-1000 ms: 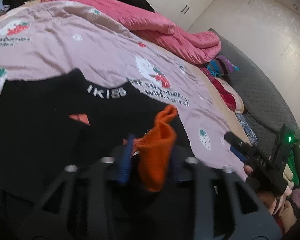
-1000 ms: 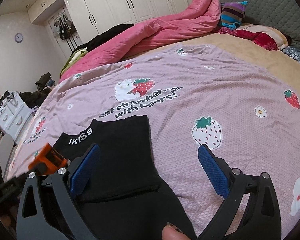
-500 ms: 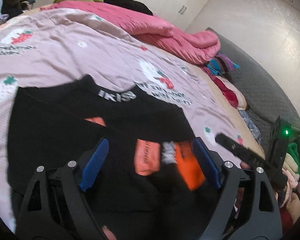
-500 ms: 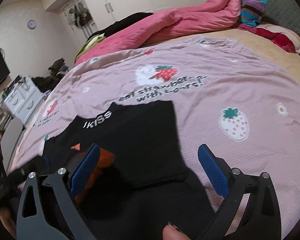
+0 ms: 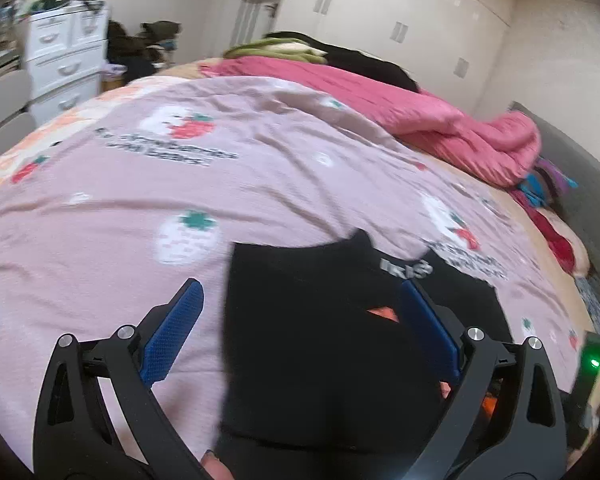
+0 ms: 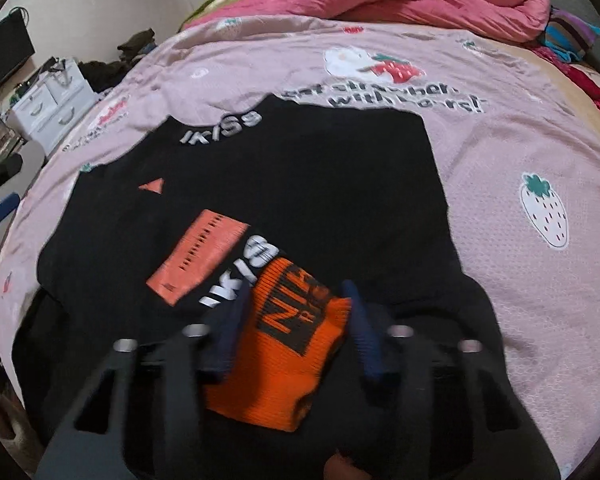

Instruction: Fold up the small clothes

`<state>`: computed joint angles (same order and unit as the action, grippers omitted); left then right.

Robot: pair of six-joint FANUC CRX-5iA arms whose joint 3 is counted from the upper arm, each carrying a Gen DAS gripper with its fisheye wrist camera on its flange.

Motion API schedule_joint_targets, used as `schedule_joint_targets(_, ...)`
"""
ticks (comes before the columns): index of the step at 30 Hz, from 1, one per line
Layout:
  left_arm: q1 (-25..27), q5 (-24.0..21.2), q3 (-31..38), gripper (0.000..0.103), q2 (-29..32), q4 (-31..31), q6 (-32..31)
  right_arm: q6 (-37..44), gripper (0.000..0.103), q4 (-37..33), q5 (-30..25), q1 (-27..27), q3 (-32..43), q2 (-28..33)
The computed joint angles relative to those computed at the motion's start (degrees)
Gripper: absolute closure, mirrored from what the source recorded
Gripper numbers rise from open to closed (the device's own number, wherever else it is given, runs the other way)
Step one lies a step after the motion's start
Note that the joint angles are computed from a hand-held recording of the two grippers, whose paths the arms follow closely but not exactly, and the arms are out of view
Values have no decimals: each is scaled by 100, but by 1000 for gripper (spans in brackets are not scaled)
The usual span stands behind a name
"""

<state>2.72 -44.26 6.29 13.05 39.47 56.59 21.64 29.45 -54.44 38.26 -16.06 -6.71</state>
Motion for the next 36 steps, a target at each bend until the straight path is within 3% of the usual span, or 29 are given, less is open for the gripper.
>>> schedule_joint_targets(7, 203, 61, 61, 11, 36, -24, 273, -399, 94, 1227, 370, 226, -342, -268)
schedule_joint_targets(18, 176, -26, 138, 11, 122, -45, 359, -513, 95, 2636, 358, -87, -317, -165)
schedule_joint_targets(28, -148, -188, 243, 11, 212, -509, 302, -470, 93, 2134, 302, -341, -256, 92)
schedule_joint_targets(36, -357, -335, 216, 11, 204, -614, 23, -858, 76, 2121, 148, -350, -420, -122)
